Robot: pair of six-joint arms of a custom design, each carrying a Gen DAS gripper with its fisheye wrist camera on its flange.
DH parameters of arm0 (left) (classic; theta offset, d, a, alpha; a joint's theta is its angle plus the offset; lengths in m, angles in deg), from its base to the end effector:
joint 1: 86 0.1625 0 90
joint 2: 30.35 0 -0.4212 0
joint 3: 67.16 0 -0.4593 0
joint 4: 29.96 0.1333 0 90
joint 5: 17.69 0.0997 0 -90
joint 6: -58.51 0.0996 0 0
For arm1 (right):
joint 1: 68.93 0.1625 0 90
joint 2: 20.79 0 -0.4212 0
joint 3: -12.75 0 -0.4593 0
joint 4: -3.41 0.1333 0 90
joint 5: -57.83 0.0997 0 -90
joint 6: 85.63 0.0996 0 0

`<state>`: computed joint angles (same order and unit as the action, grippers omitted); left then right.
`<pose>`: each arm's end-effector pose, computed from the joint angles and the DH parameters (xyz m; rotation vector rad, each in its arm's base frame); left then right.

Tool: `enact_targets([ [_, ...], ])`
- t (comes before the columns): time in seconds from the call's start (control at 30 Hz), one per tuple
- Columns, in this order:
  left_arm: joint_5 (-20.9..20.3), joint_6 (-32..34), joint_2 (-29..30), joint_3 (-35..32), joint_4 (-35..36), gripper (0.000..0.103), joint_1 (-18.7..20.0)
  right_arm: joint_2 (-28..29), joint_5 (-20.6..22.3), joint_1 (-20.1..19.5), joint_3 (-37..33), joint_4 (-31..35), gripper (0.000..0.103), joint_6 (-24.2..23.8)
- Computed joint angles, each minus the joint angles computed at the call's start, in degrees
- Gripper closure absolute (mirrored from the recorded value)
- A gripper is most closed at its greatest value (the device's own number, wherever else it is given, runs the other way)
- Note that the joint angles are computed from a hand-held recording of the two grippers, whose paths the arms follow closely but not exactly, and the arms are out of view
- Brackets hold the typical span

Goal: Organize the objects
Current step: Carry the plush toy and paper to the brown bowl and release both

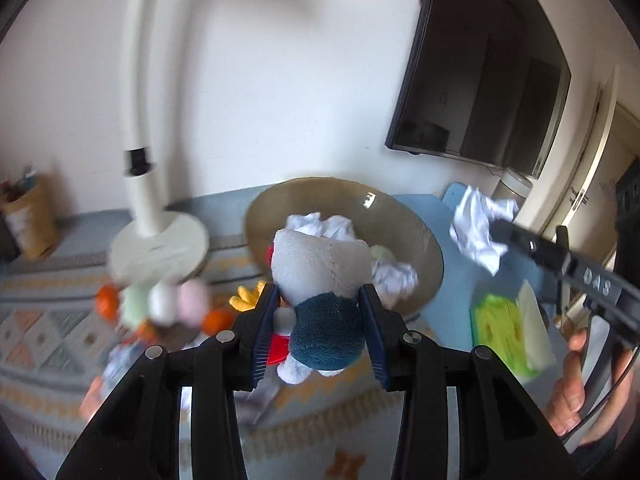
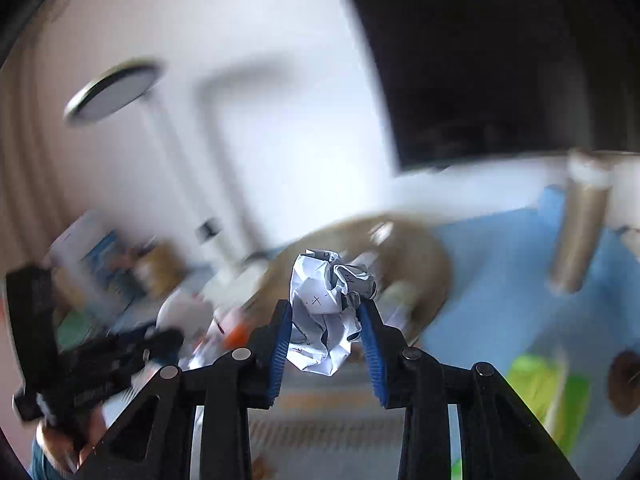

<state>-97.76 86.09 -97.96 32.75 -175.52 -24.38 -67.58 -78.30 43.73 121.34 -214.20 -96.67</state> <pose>-0.1904 -0.6689 0.2558 1.3206 2.5968 -0.6013 0.2915 -0.5385 0.1274 0.0543 -2.1513 1.4250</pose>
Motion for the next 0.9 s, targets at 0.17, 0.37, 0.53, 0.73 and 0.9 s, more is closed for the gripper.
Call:
enact_targets([
  [0.17,1.7,-0.2,7.9,-4.3,-6.0,0.045,-1.6,1.7,-2.5,-3.3,-8.4,3.7,0.066,1.1],
  [0.37,0.9,-2.7,8.8,-4.5,-10.2,0.006,-0.3,0.4,1.3,-5.9,-10.1,7.5,0.056,-1.1],
  [0.53,-0.5,-6.4,3.8,-1.6,-8.6,0.006,1.6,-0.3,2.4,-5.5,-5.3,4.3,0.041,-0.8],
  [0.73,0.8,-4.0,-5.5,5.5,-10.8,0.005,3.1,-1.0,3.1,-3.3,-1.1,4.6,0.041,1.3],
  [0.9,5.4,0.0,-12.6,12.1,-17.4,0.001,5.0,1.3,5.6,-0.5,1.2,4.6,0.038,2.4],
])
